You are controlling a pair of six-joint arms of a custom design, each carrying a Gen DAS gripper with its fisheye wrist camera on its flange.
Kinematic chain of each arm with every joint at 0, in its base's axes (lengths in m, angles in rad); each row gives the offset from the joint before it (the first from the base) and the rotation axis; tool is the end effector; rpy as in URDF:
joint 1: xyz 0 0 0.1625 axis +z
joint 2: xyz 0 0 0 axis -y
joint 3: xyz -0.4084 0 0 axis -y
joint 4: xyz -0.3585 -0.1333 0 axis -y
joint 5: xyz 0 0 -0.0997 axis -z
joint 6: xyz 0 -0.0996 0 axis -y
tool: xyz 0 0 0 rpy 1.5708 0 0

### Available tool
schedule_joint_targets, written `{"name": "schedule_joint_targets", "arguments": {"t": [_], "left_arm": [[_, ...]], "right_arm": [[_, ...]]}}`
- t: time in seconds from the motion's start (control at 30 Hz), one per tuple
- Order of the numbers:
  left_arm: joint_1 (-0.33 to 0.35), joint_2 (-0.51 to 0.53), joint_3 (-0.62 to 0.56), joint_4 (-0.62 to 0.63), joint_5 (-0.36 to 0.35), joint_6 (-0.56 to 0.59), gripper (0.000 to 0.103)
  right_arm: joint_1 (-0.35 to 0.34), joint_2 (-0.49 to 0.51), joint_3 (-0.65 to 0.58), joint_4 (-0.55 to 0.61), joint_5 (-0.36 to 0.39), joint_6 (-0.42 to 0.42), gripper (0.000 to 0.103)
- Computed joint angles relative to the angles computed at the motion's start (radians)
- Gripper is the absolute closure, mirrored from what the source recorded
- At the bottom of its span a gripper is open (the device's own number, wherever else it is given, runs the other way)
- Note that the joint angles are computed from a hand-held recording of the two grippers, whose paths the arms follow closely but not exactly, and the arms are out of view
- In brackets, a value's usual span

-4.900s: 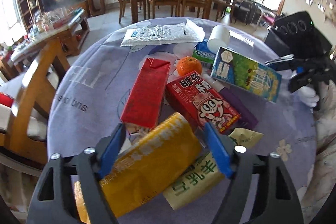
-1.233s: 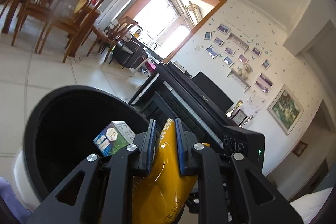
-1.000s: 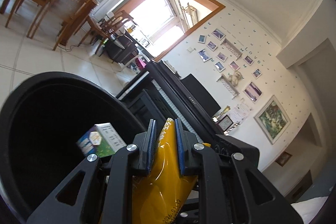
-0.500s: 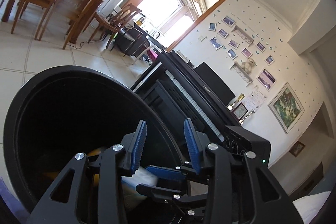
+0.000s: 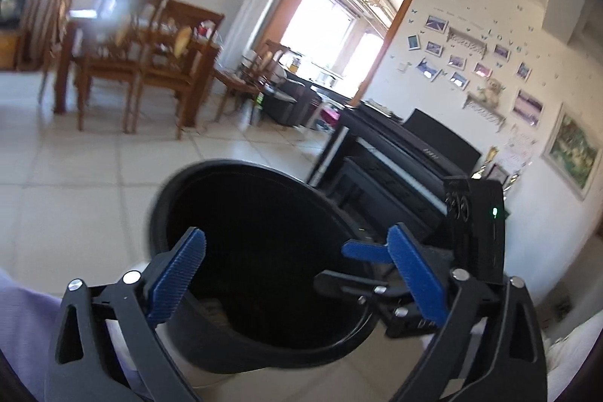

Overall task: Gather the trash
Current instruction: 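Open both tools to drop the wrapper and carton into the bin, then grasp the yellow-green soy milk wrapper with the left tool while the right tool grasps the clear plastic tray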

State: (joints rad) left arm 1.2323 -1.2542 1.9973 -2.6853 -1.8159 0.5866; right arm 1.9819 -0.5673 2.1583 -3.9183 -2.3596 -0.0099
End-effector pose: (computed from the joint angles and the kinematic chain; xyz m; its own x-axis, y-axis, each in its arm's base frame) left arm -0.0694 -0.5259 0.2542 -0.5665 0.8240 -0.0126 0.7480 0.5077 -0.4274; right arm 0.2404 -0.3947 0.0409 -0.8377 0.1582 0.5228 -0.2989 0.6682 -0.6812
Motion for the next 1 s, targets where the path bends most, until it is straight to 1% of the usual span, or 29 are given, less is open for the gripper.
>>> {"name": "schedule_joint_targets", "arguments": {"t": [0.13,0.23,0.33,0.4,0.5,0.57,0.67,0.73,0.9,0.93,1.0], "left_arm": [[0.003,-0.120,0.064,-0.061,0.081,0.083,0.005],[0.012,-0.195,0.093,-0.092,0.162,0.112,0.005],[0.020,-0.263,0.110,-0.117,0.269,0.134,0.005],[0.029,-0.303,0.109,-0.119,0.338,0.151,0.005],[0.067,-0.343,0.088,-0.103,0.413,0.184,0.005],[0.102,-0.369,0.061,-0.080,0.460,0.211,0.005],[0.171,-0.393,0.011,-0.058,0.508,0.256,0.005],[0.213,-0.400,-0.028,-0.041,0.527,0.271,0.005],[0.345,-0.391,-0.156,-0.016,0.524,0.311,0.005],[0.360,-0.390,-0.172,-0.015,0.525,0.313,0.005],[0.414,-0.373,-0.225,-0.011,0.513,0.330,0.005]], "right_arm": [[0.043,0.038,-0.062,-0.027,-0.002,-0.048,0.005],[0.073,0.074,-0.125,-0.011,0.004,-0.060,0.005],[0.100,0.094,-0.205,0.083,0.025,-0.066,0.005],[0.119,0.114,-0.272,0.166,0.041,-0.072,0.005],[0.147,0.147,-0.378,0.299,0.075,-0.077,0.005],[0.170,0.191,-0.456,0.370,0.094,-0.084,0.005],[0.198,0.255,-0.572,0.472,0.124,-0.090,0.005],[0.215,0.300,-0.646,0.527,0.138,-0.095,0.005],[0.243,0.417,-0.836,0.655,0.182,-0.094,0.005],[0.251,0.437,-0.859,0.668,0.188,-0.089,0.005],[0.253,0.467,-0.904,0.696,0.202,-0.092,0.005]]}}
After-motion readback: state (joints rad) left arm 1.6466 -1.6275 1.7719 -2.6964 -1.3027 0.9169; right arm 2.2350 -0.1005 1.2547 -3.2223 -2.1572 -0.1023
